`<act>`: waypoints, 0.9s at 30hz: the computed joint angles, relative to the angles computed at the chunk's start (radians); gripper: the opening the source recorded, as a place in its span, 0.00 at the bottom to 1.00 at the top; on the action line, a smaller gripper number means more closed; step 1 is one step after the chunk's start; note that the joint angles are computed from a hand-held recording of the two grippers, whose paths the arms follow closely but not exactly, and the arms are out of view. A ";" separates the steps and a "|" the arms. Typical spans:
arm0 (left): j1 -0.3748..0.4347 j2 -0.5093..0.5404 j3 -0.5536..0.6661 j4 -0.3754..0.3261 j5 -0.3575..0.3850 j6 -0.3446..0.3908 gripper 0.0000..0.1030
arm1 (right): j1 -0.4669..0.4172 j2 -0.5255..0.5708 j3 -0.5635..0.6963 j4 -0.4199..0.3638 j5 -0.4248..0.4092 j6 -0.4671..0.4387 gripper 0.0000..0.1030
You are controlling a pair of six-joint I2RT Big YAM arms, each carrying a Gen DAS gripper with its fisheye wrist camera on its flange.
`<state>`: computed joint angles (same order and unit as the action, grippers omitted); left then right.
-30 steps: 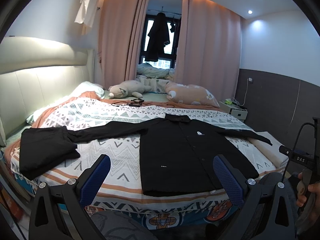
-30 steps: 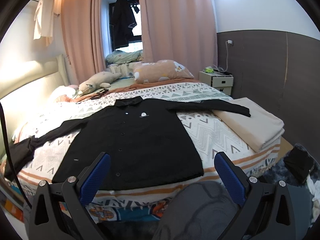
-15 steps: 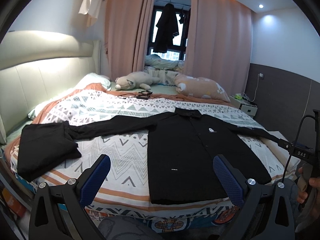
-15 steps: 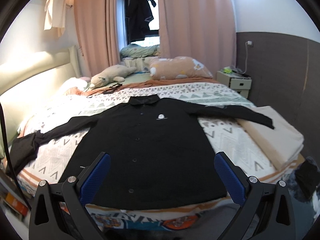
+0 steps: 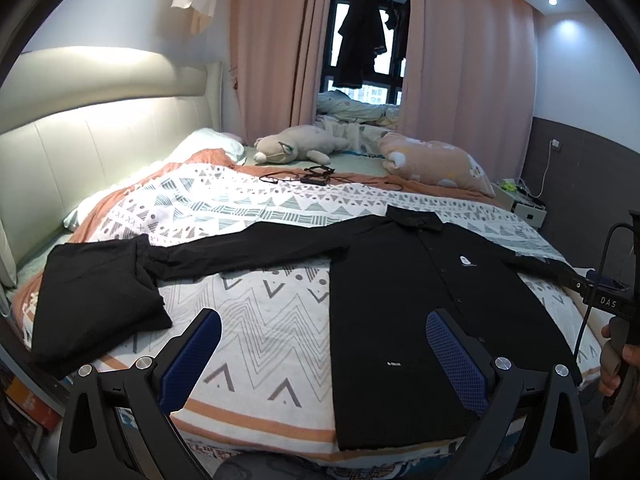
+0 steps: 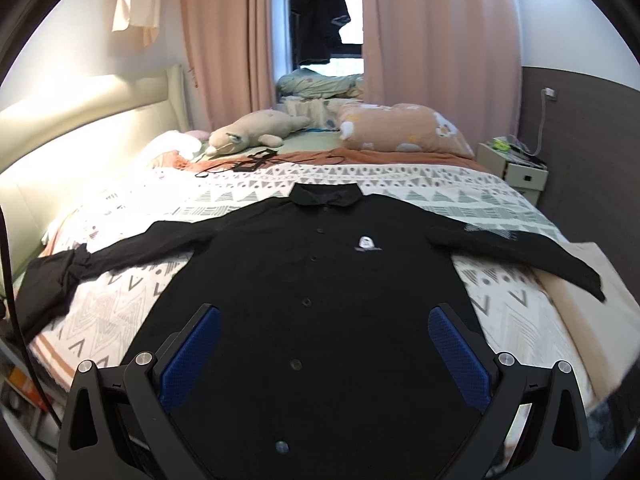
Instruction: Fold large clothes
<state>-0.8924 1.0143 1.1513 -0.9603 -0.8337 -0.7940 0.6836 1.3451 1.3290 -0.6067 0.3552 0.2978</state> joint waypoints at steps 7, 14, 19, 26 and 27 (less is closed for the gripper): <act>0.159 0.027 0.012 0.051 0.111 0.051 0.99 | -0.065 0.169 0.172 -0.009 -0.130 -0.054 1.00; 0.352 0.063 0.031 0.077 0.256 0.063 0.93 | -0.111 0.341 0.372 -0.046 -0.234 -0.085 1.00; 0.498 0.101 0.046 0.088 0.366 0.037 0.89 | -0.133 0.476 0.536 -0.115 -0.289 -0.105 0.91; 0.658 0.192 0.083 0.075 0.449 -0.011 0.87 | -0.155 0.649 0.775 -0.231 -0.346 -0.136 0.78; 0.676 0.207 0.088 0.073 0.460 -0.018 0.85 | -0.157 0.673 0.810 -0.247 -0.351 -0.139 0.78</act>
